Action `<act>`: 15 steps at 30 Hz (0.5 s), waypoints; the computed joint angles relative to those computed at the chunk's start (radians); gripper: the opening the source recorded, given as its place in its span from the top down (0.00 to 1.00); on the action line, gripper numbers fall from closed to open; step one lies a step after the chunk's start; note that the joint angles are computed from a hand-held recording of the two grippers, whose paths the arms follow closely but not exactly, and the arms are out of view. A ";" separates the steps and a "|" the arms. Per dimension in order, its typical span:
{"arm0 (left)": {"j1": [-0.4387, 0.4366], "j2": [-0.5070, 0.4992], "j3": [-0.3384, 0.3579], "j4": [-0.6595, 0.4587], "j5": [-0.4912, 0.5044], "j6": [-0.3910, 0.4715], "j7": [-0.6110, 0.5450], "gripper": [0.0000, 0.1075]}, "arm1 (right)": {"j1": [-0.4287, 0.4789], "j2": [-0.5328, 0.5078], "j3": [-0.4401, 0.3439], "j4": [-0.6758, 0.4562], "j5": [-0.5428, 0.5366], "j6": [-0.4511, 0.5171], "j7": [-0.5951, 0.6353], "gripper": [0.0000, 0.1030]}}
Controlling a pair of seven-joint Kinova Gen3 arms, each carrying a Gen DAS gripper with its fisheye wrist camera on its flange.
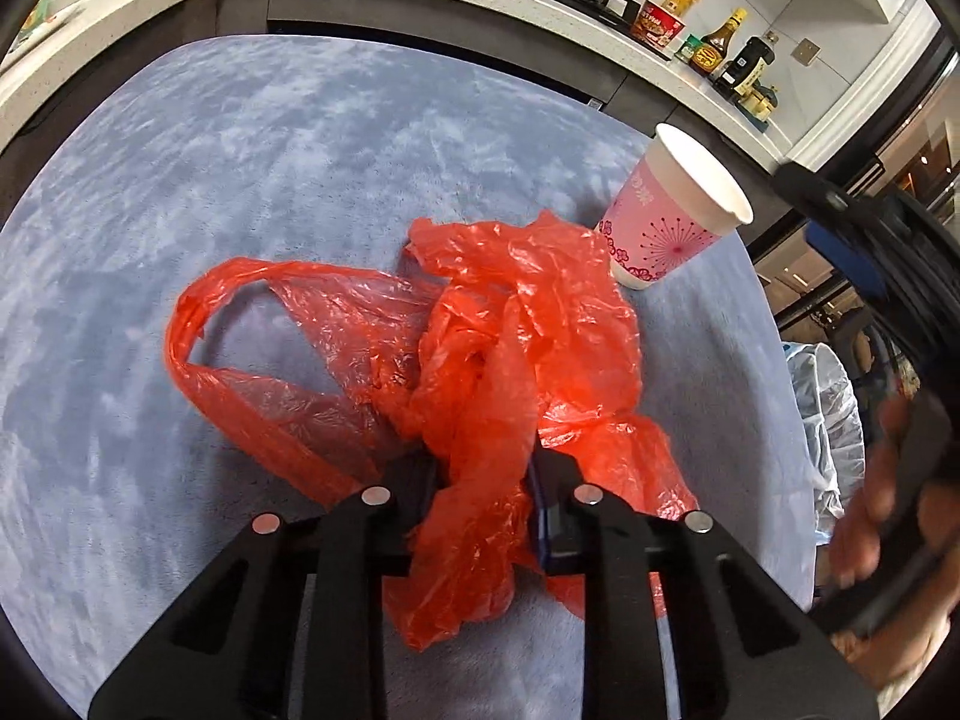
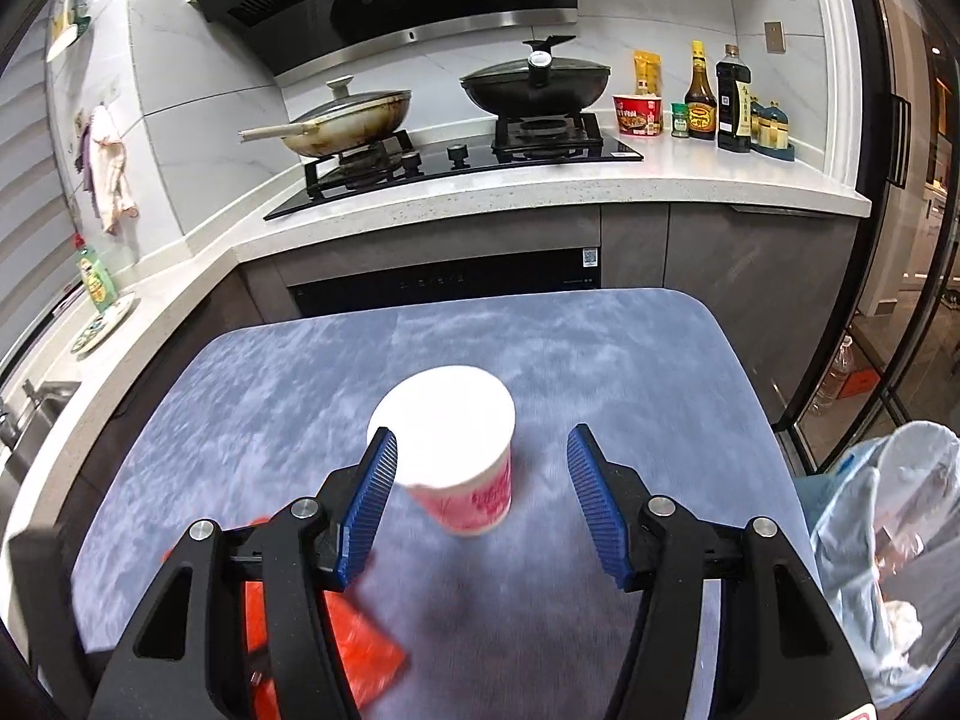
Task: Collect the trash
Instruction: 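Grasp the red plastic bag with the left tool while the right tool grasps the pink cup rim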
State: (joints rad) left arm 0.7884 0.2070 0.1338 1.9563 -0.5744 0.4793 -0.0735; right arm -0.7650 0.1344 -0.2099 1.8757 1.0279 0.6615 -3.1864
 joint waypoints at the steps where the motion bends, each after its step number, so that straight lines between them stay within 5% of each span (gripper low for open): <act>1: 0.001 -0.001 0.001 0.000 -0.002 0.002 -0.003 0.79 | 0.009 0.014 0.004 -0.013 -0.011 -0.009 0.014 0.47; 5: 0.008 0.001 0.005 -0.004 -0.016 0.021 -0.005 0.79 | 0.017 0.055 0.025 -0.048 -0.056 -0.028 0.069 0.56; 13: 0.015 -0.001 0.006 -0.003 -0.036 0.022 0.002 0.79 | -0.008 0.096 0.069 -0.072 -0.144 -0.047 0.167 0.93; 15: 0.021 -0.001 0.006 -0.007 -0.046 0.032 0.011 0.79 | -0.021 0.090 0.077 -0.063 -0.139 -0.048 0.162 0.95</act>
